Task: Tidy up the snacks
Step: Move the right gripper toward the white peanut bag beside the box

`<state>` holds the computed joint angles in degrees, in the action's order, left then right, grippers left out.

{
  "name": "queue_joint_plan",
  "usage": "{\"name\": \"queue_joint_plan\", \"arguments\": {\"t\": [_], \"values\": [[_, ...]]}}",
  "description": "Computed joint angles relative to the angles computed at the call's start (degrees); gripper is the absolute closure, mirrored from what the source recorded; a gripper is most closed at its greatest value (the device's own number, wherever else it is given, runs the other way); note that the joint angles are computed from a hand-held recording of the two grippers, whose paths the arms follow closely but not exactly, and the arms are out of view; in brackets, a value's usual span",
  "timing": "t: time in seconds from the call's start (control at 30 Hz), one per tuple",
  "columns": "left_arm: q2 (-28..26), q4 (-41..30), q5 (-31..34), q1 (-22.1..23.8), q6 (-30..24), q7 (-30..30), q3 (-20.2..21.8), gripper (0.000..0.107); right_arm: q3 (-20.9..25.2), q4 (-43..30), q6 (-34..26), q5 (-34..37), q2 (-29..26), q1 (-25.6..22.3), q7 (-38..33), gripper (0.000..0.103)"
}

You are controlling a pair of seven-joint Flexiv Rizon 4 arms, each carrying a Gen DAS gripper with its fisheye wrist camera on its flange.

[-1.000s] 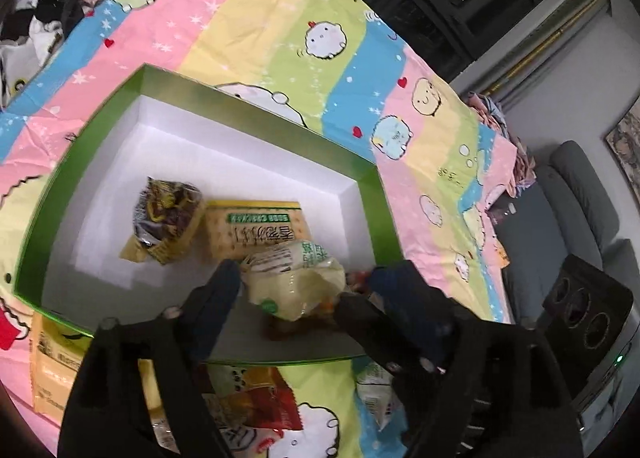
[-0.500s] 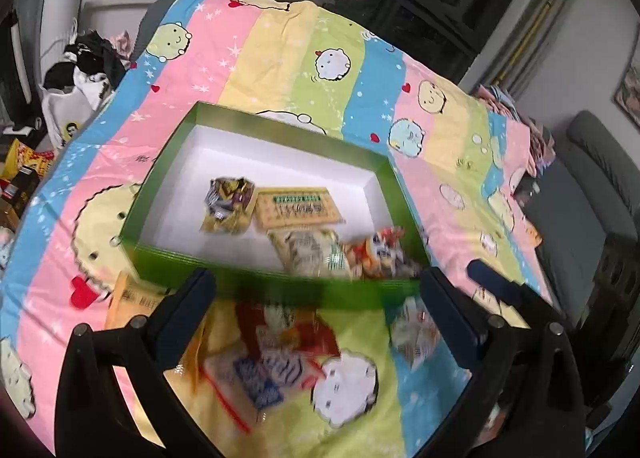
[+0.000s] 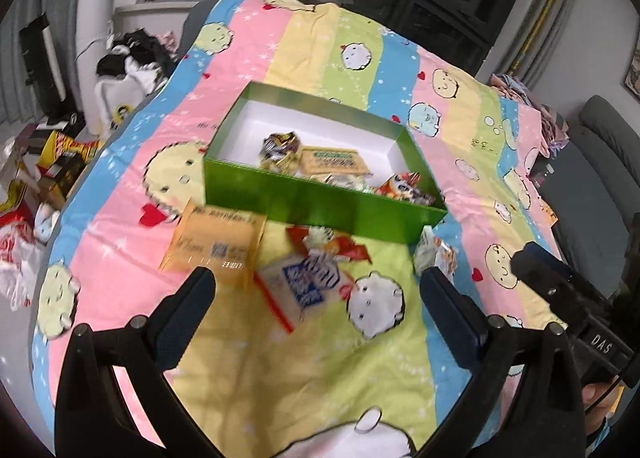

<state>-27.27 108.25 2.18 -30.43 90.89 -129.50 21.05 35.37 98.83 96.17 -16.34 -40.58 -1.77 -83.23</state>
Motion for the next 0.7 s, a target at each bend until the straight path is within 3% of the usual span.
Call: {"name": "queue_joint_plan", "arguments": {"t": [0.23,0.7], "values": [[1.71,3.36,0.21,-1.14,0.27,-1.76,0.13,0.004,-0.27,3.66,1.65,0.17,2.29,-1.05,1.12,0.026],[1.08,4.45,-2.87,5.89,-1.11,3.74,-9.9,0.004,-2.45,5.59,0.31,0.07,3.03,-1.12,3.7,0.026]]}}
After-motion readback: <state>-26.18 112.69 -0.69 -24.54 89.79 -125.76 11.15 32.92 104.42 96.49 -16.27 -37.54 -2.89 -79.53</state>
